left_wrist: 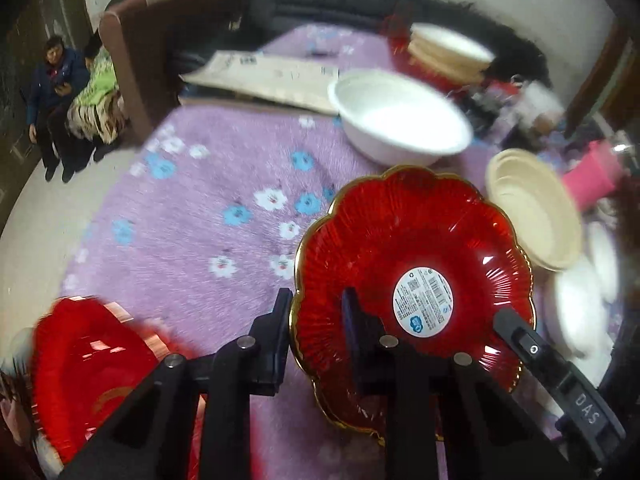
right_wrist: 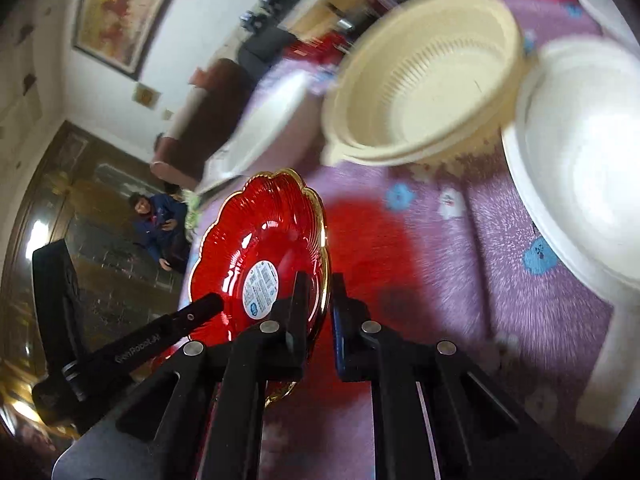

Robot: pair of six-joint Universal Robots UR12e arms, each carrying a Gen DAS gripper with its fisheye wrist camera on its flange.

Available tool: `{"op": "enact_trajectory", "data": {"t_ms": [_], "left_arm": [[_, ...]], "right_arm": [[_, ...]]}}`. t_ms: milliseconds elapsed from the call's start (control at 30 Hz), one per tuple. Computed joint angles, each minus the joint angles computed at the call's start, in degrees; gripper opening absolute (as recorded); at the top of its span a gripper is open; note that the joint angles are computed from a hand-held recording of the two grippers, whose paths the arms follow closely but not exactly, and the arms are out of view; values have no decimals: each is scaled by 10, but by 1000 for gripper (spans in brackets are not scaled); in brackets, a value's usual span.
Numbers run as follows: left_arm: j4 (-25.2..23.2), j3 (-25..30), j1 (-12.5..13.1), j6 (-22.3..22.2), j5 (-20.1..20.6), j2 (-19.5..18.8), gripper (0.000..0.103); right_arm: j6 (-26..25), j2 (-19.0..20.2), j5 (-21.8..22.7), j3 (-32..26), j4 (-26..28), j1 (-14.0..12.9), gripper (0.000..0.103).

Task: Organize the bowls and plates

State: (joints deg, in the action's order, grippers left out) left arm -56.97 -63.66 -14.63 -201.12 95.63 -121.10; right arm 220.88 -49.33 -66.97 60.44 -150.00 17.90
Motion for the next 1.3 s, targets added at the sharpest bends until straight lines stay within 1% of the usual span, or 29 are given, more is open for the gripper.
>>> {"op": "enact_trajectory", "data": {"t_ms": [100,133,167,233,267,367,467,533,567,600,667,700,767,800,833,900,933,967,1000,1033,1067,1100,1133,1200,1233,1267,1300], "left_arm": [[35,-40,0,16,28,36,24],[41,-47,3,23,41,45,24],[52,-68,4,27,55,61,24],[66,-111,14,24,74,96,24],[66,-125,18,19,80,107,24],[65,-177,33,-2,93,145,24],[44,-210,49,-21,100,163,24],[23,-215,56,-33,99,163,24],[19,-218,60,-35,95,163,24],[16,-221,63,-36,96,162,24],[12,-219,63,-38,113,161,24],[14,-219,62,-42,131,162,25],[31,-221,59,-50,152,167,25],[47,-222,56,-50,163,168,25],[56,-218,52,-49,169,167,25],[80,-214,43,-40,174,168,25],[96,-210,38,-32,168,166,25],[113,-204,33,-21,157,161,26],[126,-203,28,-15,147,160,33],[137,-198,21,-10,139,156,42],[149,-193,14,-3,130,151,47],[159,-185,7,7,118,143,56],[168,-179,1,18,103,137,62],[171,-160,-12,36,70,119,63],[162,-144,-16,46,43,108,63],[144,-125,-20,56,3,94,64],[123,-104,-22,62,-28,81,66]], "right_arm": [[-10,-20,6,23,-41,10,10],[-16,-24,8,26,-47,15,10],[-24,-27,11,26,-50,21,10],[-44,-26,22,16,-44,35,10],[-59,-24,28,8,-35,42,10],[-119,-11,28,-29,13,68,10],[-184,2,-4,-58,59,94,10],[-219,11,-39,-74,84,110,10],[-236,15,-54,-82,95,117,10],[-256,17,-78,-85,108,124,10],[-287,23,-130,-102,141,136,21],[-301,25,-147,-110,158,139,21],[-309,23,-141,-108,152,135,21],[-306,15,-144,-96,132,132,21],[-301,9,-145,-84,108,128,22],[-277,-13,-134,-45,32,117,22],[-268,-22,-130,-29,3,112,25],[-256,-30,-132,-14,-23,107,31],[-241,-37,-140,0,-52,101,36],[-225,-44,-149,16,-80,95,47],[-204,-53,-162,39,-110,88,54],[-190,-61,-169,55,-120,83,54],[-177,-69,-173,70,-124,77,54],[-161,-85,-187,100,-122,63,54],[-156,-93,-194,113,-123,56,54],[-148,-103,-203,130,-127,48,54],[-136,-113,-209,146,-131,39,54]]}}
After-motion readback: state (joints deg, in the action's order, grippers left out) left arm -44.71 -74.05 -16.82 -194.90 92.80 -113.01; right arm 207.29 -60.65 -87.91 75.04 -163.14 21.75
